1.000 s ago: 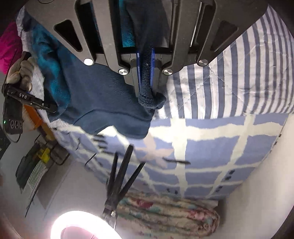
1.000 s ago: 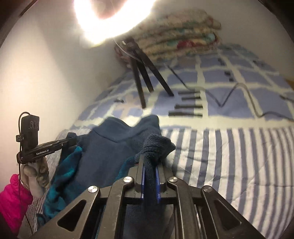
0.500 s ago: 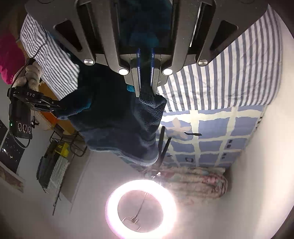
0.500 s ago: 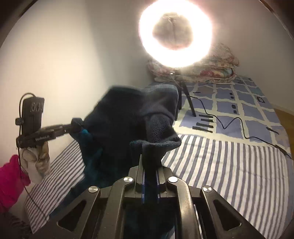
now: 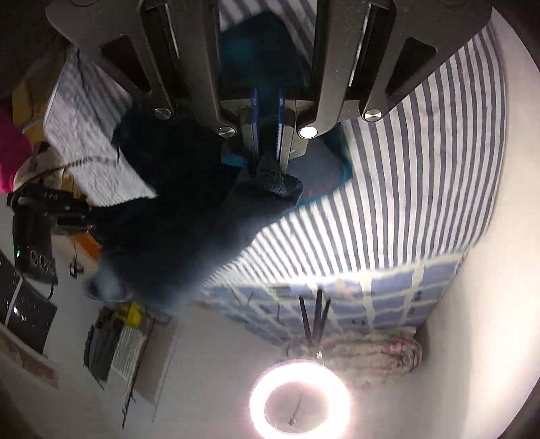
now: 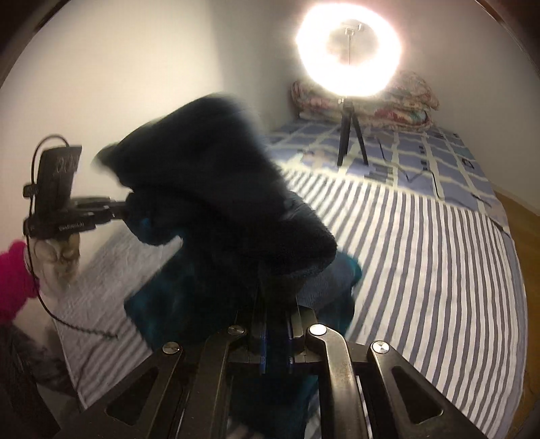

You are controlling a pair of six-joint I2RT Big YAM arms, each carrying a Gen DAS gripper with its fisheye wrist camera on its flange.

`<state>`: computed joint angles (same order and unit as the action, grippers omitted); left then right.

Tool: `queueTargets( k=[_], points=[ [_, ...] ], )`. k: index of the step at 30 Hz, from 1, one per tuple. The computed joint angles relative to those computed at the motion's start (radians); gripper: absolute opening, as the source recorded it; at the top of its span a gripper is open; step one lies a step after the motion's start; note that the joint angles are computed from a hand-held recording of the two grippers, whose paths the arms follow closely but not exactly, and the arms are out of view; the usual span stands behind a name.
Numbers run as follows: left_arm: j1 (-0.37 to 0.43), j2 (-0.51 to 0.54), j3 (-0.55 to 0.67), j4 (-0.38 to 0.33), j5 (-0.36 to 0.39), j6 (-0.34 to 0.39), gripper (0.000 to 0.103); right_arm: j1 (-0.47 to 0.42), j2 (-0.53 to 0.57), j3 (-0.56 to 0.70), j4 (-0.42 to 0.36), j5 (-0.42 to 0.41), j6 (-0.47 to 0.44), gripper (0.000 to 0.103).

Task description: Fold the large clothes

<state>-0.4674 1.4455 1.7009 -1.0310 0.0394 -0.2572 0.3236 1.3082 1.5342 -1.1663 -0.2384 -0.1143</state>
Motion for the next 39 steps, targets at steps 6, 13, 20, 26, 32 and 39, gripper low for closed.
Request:
queueTargets(
  k=[6, 13, 20, 26, 32, 39],
  points=[
    [-0.056, -0.115, -0.128, -0.095, -0.012, -0.008, 0.013, 0.006, -0.106, -0.07, -0.077, 0.027, 0.005, 0.025],
    [-0.08, -0.256, -0.158, -0.142, -0.015, -0.133, 0.014, 0.015, -0.241, -0.033, -0.129, -0.028, 0.092, 0.029],
    [-0.208, -0.342, 0.005, -0.231, -0.108, -0.228, 0.032, 0.12, -0.317, 0.154, -0.187, -0.006, 0.202, 0.043],
    [-0.368, -0.291, 0.298, -0.399, -0.27, -0.274, 0.048, 0.236, -0.311, 0.339, -0.253, 0.084, 0.249, 0.057],
    [-0.409, -0.228, 0.495, -0.488, -0.296, -0.338, 0.071, 0.254, -0.306, 0.393, -0.255, 0.118, 0.293, 0.074],
    [-0.281, -0.31, 0.221, -0.321, -0.15, -0.472, 0.077, 0.102, -0.345, 0.139, -0.133, -0.041, 0.454, 0.079]
  ],
)
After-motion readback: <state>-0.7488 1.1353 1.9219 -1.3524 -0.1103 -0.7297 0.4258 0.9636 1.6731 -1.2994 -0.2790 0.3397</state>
